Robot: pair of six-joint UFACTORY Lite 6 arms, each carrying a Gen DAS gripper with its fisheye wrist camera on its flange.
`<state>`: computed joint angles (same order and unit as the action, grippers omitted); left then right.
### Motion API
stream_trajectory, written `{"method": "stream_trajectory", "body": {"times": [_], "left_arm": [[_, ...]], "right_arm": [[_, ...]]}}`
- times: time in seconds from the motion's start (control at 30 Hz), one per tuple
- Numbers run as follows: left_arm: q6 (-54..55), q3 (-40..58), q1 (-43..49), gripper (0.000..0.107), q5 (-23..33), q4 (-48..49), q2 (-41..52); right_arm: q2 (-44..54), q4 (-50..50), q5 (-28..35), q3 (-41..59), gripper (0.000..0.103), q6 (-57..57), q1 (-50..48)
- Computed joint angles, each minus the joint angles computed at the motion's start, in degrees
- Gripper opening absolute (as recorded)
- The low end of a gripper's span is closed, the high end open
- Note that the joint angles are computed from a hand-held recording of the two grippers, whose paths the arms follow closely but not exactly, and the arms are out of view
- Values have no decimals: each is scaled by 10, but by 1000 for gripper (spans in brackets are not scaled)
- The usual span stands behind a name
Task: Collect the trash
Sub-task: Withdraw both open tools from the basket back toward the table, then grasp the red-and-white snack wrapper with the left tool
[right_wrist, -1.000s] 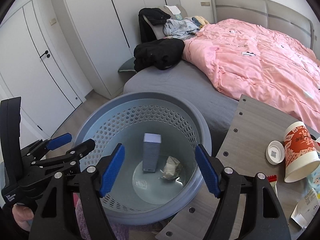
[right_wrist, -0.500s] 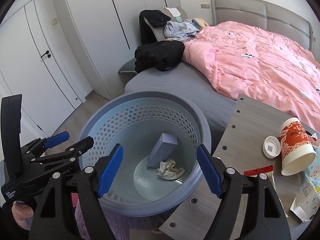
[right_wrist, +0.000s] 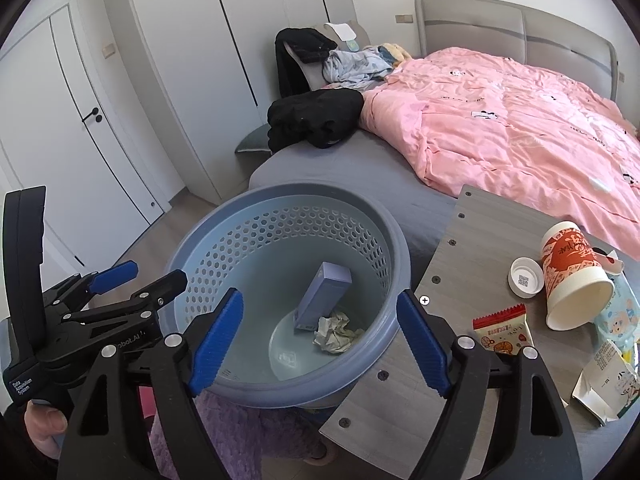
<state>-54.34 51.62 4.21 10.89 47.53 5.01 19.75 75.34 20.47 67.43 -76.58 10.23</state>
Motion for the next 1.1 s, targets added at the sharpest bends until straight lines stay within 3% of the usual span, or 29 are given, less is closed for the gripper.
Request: {"method": "stream_trajectory", "body": {"times": [0.3,0.57,0.87,1.1], "left_arm": [[-23,-33,-43,75,5,8,-40],[-78,-33,-120,76,14,36,-42],[-139,10,-244,77,36,61,2],[-139,92,-329,77,64,22,81]], "right_arm": [[-74,41,6,-81,80,-49,-43],[-154,34,27,-160,82,-72,-138],[-208,11,66,-217,84,-113,-296],[-196,34,114,-226,84,-175,-409]]}}
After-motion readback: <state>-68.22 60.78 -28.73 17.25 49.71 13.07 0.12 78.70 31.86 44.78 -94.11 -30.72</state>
